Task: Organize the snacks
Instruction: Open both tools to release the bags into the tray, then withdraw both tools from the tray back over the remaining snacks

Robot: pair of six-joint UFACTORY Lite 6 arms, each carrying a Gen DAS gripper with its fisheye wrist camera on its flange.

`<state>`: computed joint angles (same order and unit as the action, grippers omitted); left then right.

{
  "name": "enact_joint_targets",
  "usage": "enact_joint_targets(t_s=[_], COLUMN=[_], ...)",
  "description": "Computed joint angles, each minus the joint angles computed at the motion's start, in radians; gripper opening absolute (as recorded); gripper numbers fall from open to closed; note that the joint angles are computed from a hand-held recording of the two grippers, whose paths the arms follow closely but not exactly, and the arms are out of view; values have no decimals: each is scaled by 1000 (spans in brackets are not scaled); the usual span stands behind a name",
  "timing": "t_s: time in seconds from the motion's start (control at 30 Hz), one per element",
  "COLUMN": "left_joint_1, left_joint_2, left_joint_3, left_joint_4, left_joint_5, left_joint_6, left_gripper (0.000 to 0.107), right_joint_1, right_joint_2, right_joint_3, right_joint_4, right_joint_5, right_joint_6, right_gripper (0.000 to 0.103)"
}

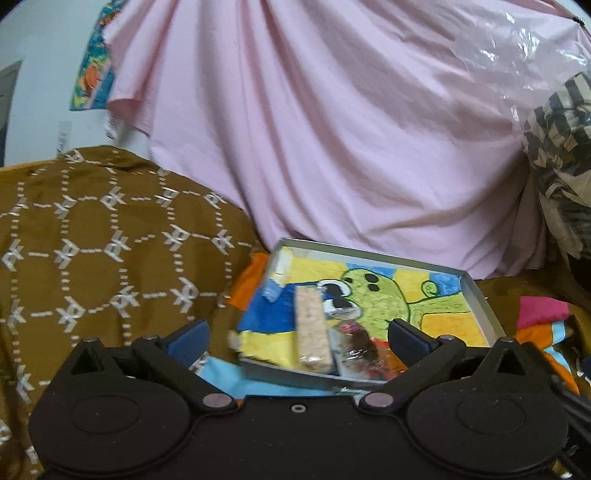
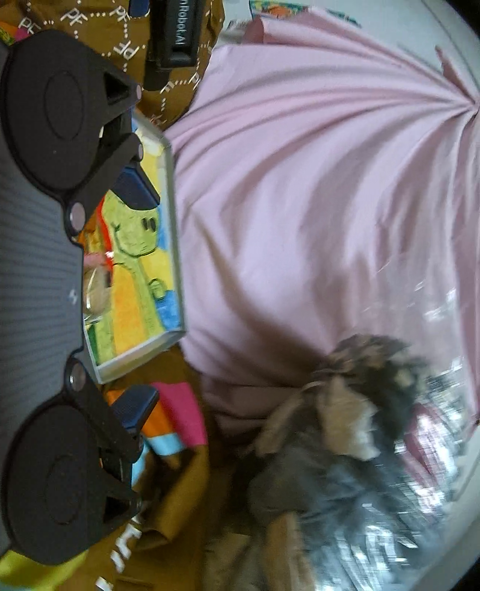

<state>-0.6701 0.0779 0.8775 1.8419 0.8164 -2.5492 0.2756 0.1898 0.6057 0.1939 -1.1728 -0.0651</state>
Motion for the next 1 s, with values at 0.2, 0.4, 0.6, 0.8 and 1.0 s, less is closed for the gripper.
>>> enact_joint_targets(t_s=[0.2,0.4,0.6,0.8,1.0], left_joint_1=[-79,-186,-278,-377,-421], left_joint_2=[-178,-323,-404,-436,-391], left_joint_3=[-187,-351,-484,-598,-646], left_joint_4=[-58,-125,-195,-268,-312], left_joint_5=[62,130,163,198,186], left_joint_6=[38,51,2,-66,-119], left_gripper=[102,102,102,102,102], right_joint_1=[68,162,354,587,742], right_joint_2=[-172,-391,-612,-691,-658], right_joint_3=[-170,-345,-513,-558,-552], right_joint_4=[47,150,413,727,894], right_joint_5=[5,84,111,102,72], right_joint_6=[-29,-37,-136,-301,-370], right_gripper=[103,103,103,103,103])
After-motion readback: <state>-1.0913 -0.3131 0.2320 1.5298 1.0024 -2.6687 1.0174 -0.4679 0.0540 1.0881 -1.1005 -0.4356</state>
